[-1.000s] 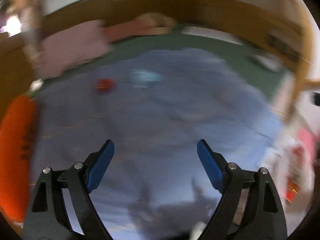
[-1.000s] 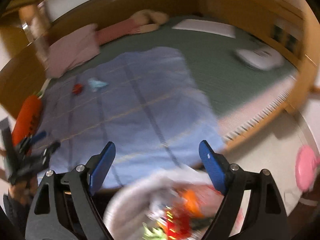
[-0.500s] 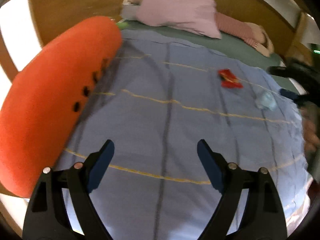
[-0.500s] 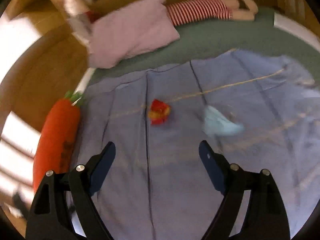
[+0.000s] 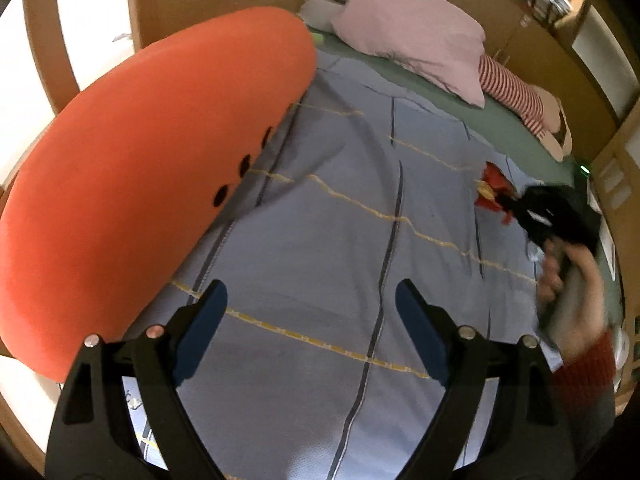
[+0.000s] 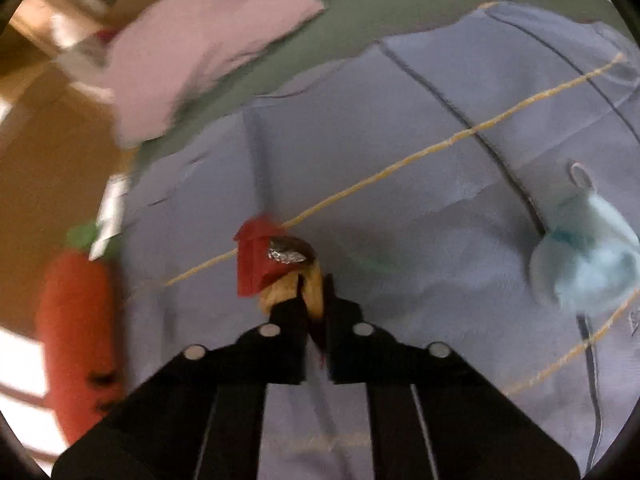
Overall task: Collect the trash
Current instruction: 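Grasp the blue face mask with the right tool while the left tool grasps the red wrapper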
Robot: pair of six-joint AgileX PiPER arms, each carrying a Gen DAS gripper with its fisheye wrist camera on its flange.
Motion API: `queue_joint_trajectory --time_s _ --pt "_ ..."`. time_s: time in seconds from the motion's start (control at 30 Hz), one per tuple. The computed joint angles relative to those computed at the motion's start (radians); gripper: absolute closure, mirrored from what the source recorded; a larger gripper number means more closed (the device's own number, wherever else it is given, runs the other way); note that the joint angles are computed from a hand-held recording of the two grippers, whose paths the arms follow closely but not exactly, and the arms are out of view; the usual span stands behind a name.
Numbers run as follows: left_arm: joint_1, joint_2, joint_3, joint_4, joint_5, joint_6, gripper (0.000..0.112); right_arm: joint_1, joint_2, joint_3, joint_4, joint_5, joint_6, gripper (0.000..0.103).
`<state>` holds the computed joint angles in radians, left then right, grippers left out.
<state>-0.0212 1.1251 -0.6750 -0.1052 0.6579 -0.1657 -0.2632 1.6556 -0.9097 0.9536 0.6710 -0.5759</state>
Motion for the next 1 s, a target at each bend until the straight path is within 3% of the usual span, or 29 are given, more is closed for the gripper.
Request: queue_joint_trajectory --time_s 0.13,0.23,0.27,0.33,0.4,0.43,0.47,0.53,0.6,0.67,0.73,0.83,0.9,0.93,0.97,1.0 --pt "-0.008 -0.002 0.003 0.024 -0.009 -0.043 0.026 -0.020 -0.136 0.136 -0.008 0.262 -0.105 0.096" --pt "-0.041 0.005 0.007 0.066 -0.011 -0.104 0.026 0.011 -0.178 0.201 -0.051 0.385 -0.128 0.096" --pt "-0.056 0.011 0.007 0.081 -0.013 -0.124 0.026 0.037 -0.213 0.209 -0.111 0.397 -0.113 0.091" --pt "-0.082 0.012 0.015 0.106 -0.008 -0.161 0.026 0.067 -0.301 0.201 -0.232 0.371 -0.078 0.079" --pt "-0.093 0.031 0.017 0.093 -0.008 -0.147 0.026 -0.039 -0.392 0.169 -0.282 0.339 -0.095 0.056" --pt "-0.104 0.042 0.015 0.084 -0.004 -0.136 0.026 -0.111 -0.415 0.151 -0.278 0.300 -0.096 0.037" --pt "-0.111 0.050 0.017 0.083 -0.009 -0.132 0.026 -0.144 -0.440 0.149 -0.298 0.239 -0.070 0.031" --pt "-0.149 0.066 0.018 0.106 -0.015 -0.162 0.025 -0.148 -0.427 0.111 -0.423 0.041 0.072 0.028" --pt "-0.165 0.082 0.019 0.081 -0.025 -0.143 0.025 -0.141 -0.319 0.054 -0.614 -0.131 0.272 0.023" --pt "-0.165 0.105 0.016 -0.003 -0.034 -0.053 0.024 -0.141 -0.199 -0.007 -0.676 -0.158 0.376 0.023" --pt "-0.174 0.128 0.011 -0.072 -0.038 0.033 0.023 -0.158 -0.073 -0.064 -0.633 -0.145 0.373 0.023" --pt "-0.196 0.155 0.003 -0.145 -0.044 0.127 0.021 -0.178 0.006 -0.087 -0.639 -0.140 0.361 0.024" --pt "-0.220 0.175 -0.008 -0.160 -0.037 0.157 0.019 -0.156 0.041 -0.086 -0.709 -0.137 0.374 0.052" --pt "-0.238 0.179 -0.009 -0.165 -0.038 0.169 0.019 -0.142 0.041 -0.068 -0.708 -0.148 0.350 0.076" --pt "-0.261 0.179 -0.006 -0.164 -0.047 0.170 0.019 -0.143 0.004 -0.011 -0.689 -0.171 0.309 0.087" --pt "-0.277 0.178 -0.004 -0.161 -0.054 0.171 0.019 -0.145 -0.023 0.005 -0.674 -0.167 0.272 0.090"
